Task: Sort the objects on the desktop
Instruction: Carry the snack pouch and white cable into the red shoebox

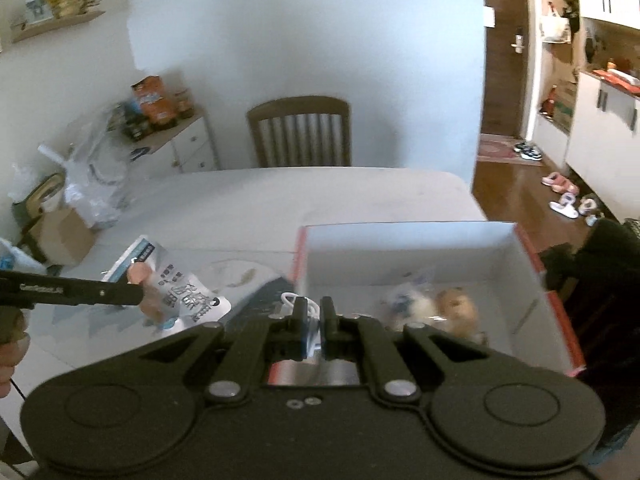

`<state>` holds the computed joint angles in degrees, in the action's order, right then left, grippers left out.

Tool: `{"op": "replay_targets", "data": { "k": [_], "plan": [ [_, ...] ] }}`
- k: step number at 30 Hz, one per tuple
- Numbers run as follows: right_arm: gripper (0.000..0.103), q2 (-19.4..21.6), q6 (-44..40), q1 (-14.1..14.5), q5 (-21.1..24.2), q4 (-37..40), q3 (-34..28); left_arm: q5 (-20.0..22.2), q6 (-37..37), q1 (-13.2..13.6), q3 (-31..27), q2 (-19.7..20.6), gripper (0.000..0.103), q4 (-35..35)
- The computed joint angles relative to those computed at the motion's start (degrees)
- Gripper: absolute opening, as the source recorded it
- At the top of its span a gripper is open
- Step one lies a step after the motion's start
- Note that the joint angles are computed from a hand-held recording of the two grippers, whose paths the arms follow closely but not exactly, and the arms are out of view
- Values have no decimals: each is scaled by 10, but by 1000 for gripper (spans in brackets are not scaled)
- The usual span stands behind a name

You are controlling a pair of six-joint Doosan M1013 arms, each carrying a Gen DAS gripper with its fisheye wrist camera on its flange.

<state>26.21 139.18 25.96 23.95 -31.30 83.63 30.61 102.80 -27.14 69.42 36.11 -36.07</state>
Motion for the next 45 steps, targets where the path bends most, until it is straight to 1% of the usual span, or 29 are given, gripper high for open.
{"op": "replay_targets", "data": {
  "k": [5,11,16,23,30,35,38,45],
  "plan": [
    [5,-10,15,-17,-5,-21,21,10,-21,-21,-47,26,5,27],
    [5,-18,7,-34,-9,-15,39,31,-50,-41,-102,59,5,71],
    [5,-21,-9,-44,-9,-5,49,42,-62,-51,-133,81,5,94],
    [5,-19,-40,-56,-8,20,56,72,-91,-64,-185,114,5,137],
    [5,-12,-58,-65,-3,27,56,118,-94,-73,-235,145,5,159],
    [5,-4,-32,-71,10,5,51,149,-88,-78,-261,162,5,168],
    [5,5,-17,-72,22,-15,42,166,-96,-82,-274,171,5,184],
    [5,24,-59,-75,38,8,28,204,-113,-89,-299,187,5,218]
  ]
}}
